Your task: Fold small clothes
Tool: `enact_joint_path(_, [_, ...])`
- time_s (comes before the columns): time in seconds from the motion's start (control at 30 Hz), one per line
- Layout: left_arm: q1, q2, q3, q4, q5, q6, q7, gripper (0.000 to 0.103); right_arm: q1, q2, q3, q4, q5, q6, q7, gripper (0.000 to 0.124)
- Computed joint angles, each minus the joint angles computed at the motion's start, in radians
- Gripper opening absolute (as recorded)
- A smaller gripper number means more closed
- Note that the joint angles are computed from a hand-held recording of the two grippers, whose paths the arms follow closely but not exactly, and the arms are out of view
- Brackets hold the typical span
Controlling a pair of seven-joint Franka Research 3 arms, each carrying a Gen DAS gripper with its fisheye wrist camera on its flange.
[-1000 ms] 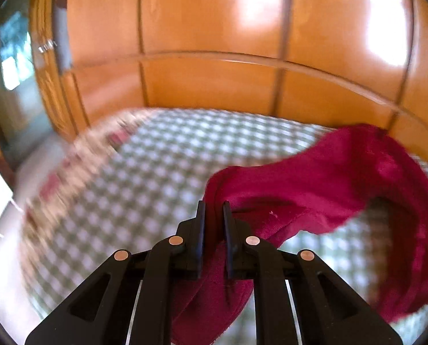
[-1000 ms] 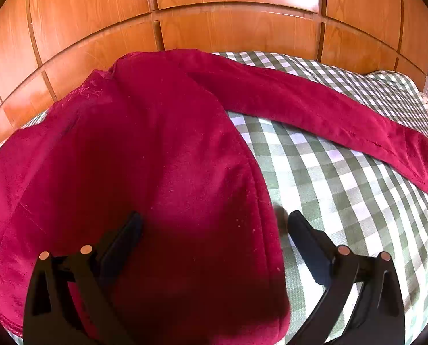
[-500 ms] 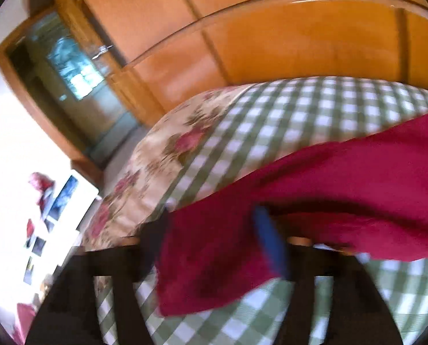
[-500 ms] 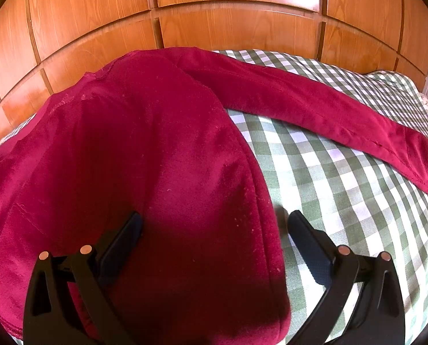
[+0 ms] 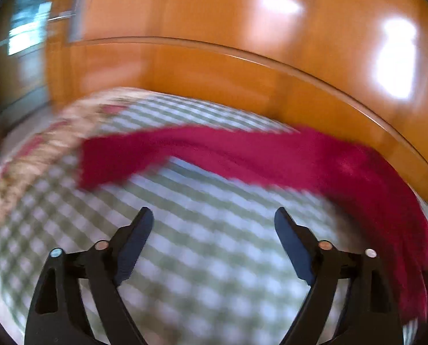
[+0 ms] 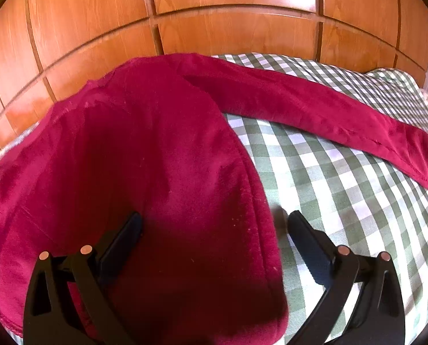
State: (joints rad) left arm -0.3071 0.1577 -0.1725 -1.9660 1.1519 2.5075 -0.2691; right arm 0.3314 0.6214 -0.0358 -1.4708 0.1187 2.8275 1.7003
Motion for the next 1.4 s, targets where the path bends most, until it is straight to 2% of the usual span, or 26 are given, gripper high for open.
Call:
enact_joint_path(0.13, [-0.045, 0.088, -0.02, 0.069, 0.077, 0.213, 0.019, 0.087, -0.064, -0.038, 0.065, -0.062, 0.101, 0.06, -0.015, 0.101])
enact_joint_path(0.2, [-0.07, 0.14, -0.021, 0.116, 0.066, 0.278, 0.071, 0.087, -0.133, -0.06, 0.141, -0.093, 0.193, 0.066, -0.067, 0.101])
enact_joint_path(0.27, [-0.102, 0.187, -0.025, 0.167, 0.012, 0.249, 0.17, 0.087, -0.198, -0.089, 0.216, -0.136, 0.285, 0.072, -0.154, 0.098])
enact_joint_path(0.3, [-0.122, 0.213, -0.028, 0.199, -0.028, 0.199, 0.221, 0.087, -0.215, -0.105, 0.235, -0.154, 0.317, 0.063, -0.196, 0.092])
enact_joint_path(0.37, [-0.137, 0.25, -0.023, 0.233, -0.09, 0.176, 0.288, 0.087, -0.246, -0.139, 0.269, -0.195, 0.375, 0.043, -0.293, 0.081])
enact_joint_path(0.43, [-0.145, 0.271, -0.017, 0.247, -0.16, 0.154, 0.331, 0.072, -0.267, -0.164, 0.298, -0.23, 0.438, 0.036, -0.388, 0.067])
enact_joint_path(0.47, [-0.141, 0.277, -0.019, 0.246, -0.199, 0.168, 0.359, 0.056, -0.272, -0.173, 0.305, -0.241, 0.46, 0.032, -0.431, 0.063])
enact_joint_path(0.53, [-0.161, 0.283, 0.003, 0.246, -0.216, 0.187, 0.36, 0.046, -0.283, -0.18, 0.322, -0.247, 0.518, 0.017, -0.509, 0.044])
enact_joint_path(0.57, [-0.161, 0.282, 0.006, 0.24, -0.235, 0.22, 0.373, 0.028, -0.3, -0.18, 0.343, -0.241, 0.565, -0.006, -0.556, 0.036])
enact_joint_path(0.6, [-0.16, 0.287, 0.003, 0.244, -0.267, 0.237, 0.399, 0.016, -0.313, -0.184, 0.357, -0.243, 0.609, -0.023, -0.595, 0.021])
enact_joint_path(0.63, [-0.163, 0.286, 0.004, 0.244, -0.291, 0.248, 0.415, 0.011, -0.324, -0.183, 0.368, -0.234, 0.65, -0.049, -0.625, 0.015])
enact_joint_path(0.7, [-0.165, 0.265, 0.014, 0.219, -0.324, 0.298, 0.432, 0.009, -0.361, -0.198, 0.409, -0.225, 0.767, -0.088, -0.727, 0.012])
enact_joint_path(0.8, [-0.148, 0.213, 0.037, 0.135, -0.366, 0.48, 0.384, 0.008, -0.393, -0.247, 0.43, -0.237, 0.901, -0.134, -0.844, 0.01])
enact_joint_path(0.87, [-0.158, 0.171, 0.084, 0.06, -0.385, 0.625, 0.303, 0.008, -0.41, -0.283, 0.426, -0.249, 0.975, -0.175, -0.898, 0.009])
enact_joint_path(0.97, [-0.229, 0.124, 0.186, -0.035, -0.422, 0.777, 0.218, 0.008, -0.413, -0.333, 0.394, -0.275, 1.02, -0.243, -0.926, 0.008])
enact_joint_path(1.03, [-0.261, 0.106, 0.222, -0.09, -0.468, 0.838, 0.202, 0.008, -0.413, -0.354, 0.366, -0.291, 1.033, -0.308, -0.922, 0.008])
enact_joint_path(1.07, [-0.306, 0.092, 0.266, -0.135, -0.508, 0.871, 0.2, 0.008, -0.412, -0.369, 0.351, -0.311, 1.037, -0.341, -0.923, 0.008])
enact_joint_path(1.13, [-0.359, 0.068, 0.306, -0.196, -0.572, 0.875, 0.219, 0.008, -0.395, -0.387, 0.32, -0.345, 1.012, -0.378, -0.91, 0.008])
enact_joint_path(1.2, [-0.425, 0.047, 0.357, -0.247, -0.634, 0.851, 0.246, 0.008, -0.362, -0.398, 0.284, -0.389, 0.941, -0.38, -0.874, 0.008])
enact_joint_path(1.27, [-0.44, 0.043, 0.358, -0.283, -0.675, 0.853, 0.256, 0.008, -0.332, -0.377, 0.245, -0.395, 0.879, -0.406, -0.804, 0.008])
enact_joint_path(1.3, [-0.47, 0.04, 0.381, -0.293, -0.7, 0.85, 0.274, 0.008, -0.323, -0.364, 0.23, -0.393, 0.876, -0.423, -0.79, 0.008])
enact_joint_path(1.37, [-0.601, 0.046, 0.498, -0.304, -0.786, 0.869, 0.338, 0.009, -0.306, -0.349, 0.208, -0.389, 0.914, -0.421, -0.788, 0.011])
enact_joint_path(1.4, [-0.659, 0.046, 0.548, -0.31, -0.833, 0.887, 0.373, 0.021, -0.307, -0.344, 0.2, -0.385, 0.953, -0.44, -0.797, 0.015])
